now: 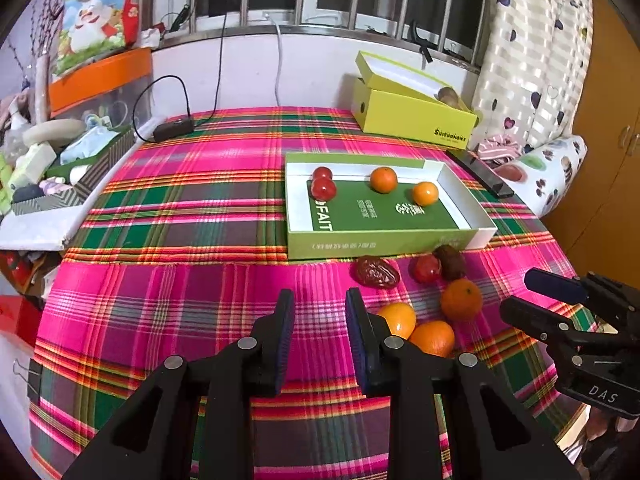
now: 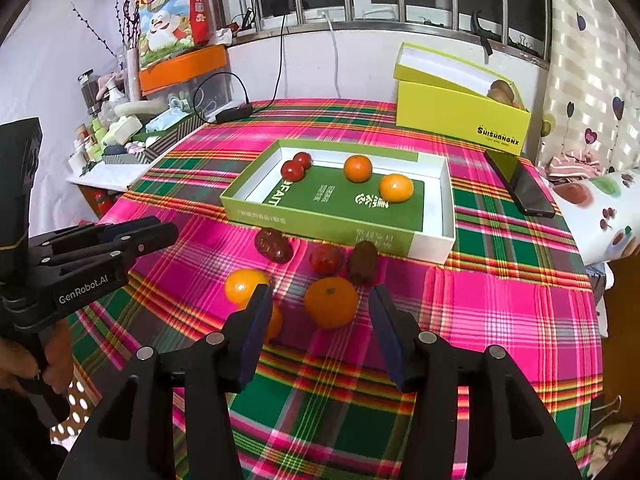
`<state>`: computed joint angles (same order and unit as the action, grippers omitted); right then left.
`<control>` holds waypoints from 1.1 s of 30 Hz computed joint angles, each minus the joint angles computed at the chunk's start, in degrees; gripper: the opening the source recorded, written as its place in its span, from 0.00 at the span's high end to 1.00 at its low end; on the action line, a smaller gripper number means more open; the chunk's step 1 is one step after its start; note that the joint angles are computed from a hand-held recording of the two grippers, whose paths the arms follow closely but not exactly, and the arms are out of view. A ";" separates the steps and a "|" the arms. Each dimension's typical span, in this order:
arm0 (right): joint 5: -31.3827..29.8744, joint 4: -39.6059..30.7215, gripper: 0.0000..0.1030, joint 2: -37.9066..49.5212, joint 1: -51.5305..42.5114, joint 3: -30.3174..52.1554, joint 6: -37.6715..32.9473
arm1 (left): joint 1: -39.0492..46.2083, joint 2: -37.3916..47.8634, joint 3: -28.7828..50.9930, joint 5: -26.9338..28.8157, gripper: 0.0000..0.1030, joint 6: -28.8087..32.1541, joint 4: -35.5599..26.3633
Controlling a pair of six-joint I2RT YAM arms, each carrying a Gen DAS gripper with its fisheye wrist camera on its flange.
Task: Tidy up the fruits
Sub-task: 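Withdraw both tools from the tray toward the loose fruit beside it, then grasp the red date with the left tool while the right tool grasps a large tangerine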
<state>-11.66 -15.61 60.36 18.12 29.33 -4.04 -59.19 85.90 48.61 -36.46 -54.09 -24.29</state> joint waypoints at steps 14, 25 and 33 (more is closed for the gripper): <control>-0.56 -0.27 0.50 2.15 -2.72 0.24 -0.20 | 1.16 2.77 -1.43 5.08 0.65 3.17 6.50; -1.58 2.25 0.50 7.78 -3.68 1.49 -0.28 | 3.16 4.67 -0.93 8.55 0.65 5.98 9.58; -2.16 4.08 0.50 12.75 -3.49 2.66 0.14 | 5.82 5.77 -0.28 12.30 0.65 8.37 11.61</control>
<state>-13.83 -11.53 73.11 14.63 31.99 -3.90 -53.37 91.66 48.32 -24.16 -45.72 -12.69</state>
